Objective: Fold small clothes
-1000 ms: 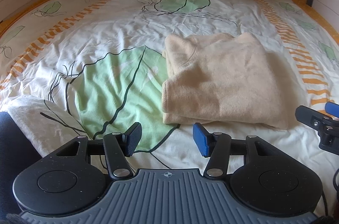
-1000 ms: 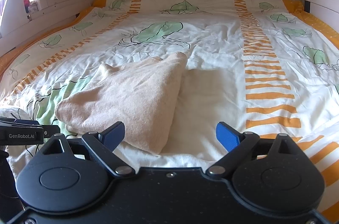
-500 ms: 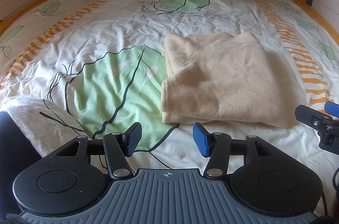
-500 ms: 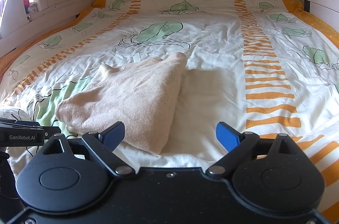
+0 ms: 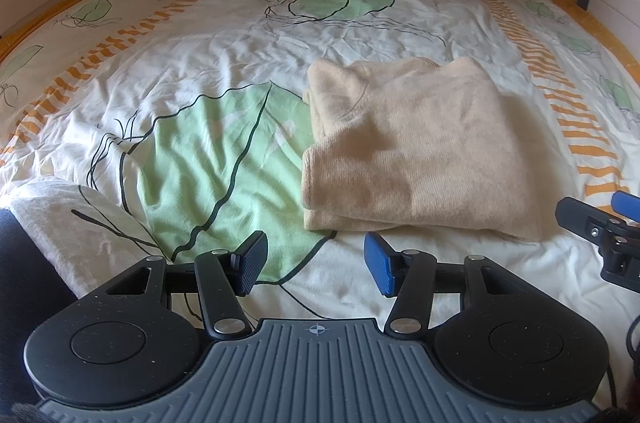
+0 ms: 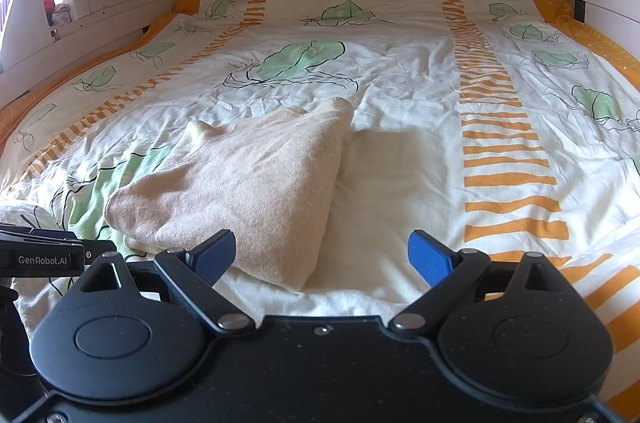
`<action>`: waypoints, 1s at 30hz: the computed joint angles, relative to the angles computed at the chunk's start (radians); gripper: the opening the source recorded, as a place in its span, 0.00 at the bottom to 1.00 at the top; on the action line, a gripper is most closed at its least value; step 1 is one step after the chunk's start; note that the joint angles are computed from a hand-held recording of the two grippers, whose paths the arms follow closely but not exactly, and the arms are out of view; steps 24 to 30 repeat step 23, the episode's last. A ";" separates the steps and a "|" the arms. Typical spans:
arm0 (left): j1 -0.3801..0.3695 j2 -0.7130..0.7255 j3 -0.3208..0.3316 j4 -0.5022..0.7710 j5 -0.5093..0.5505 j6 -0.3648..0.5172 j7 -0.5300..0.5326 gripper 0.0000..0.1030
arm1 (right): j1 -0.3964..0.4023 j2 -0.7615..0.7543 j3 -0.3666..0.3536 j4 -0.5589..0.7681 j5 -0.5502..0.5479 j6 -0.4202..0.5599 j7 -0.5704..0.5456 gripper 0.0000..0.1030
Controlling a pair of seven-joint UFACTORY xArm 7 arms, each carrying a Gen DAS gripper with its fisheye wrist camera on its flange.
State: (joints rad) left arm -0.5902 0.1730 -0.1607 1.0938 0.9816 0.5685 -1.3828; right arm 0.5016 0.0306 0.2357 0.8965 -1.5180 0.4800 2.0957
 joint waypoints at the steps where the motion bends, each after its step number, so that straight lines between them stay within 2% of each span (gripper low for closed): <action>1: 0.000 0.000 0.000 0.000 -0.001 -0.001 0.001 0.50 | 0.000 0.000 0.000 0.000 0.000 0.000 0.000 0.91; 30: 0.001 0.013 0.009 0.008 -0.019 -0.021 0.023 0.50 | 0.006 0.014 -0.001 0.004 -0.002 0.003 0.012 0.91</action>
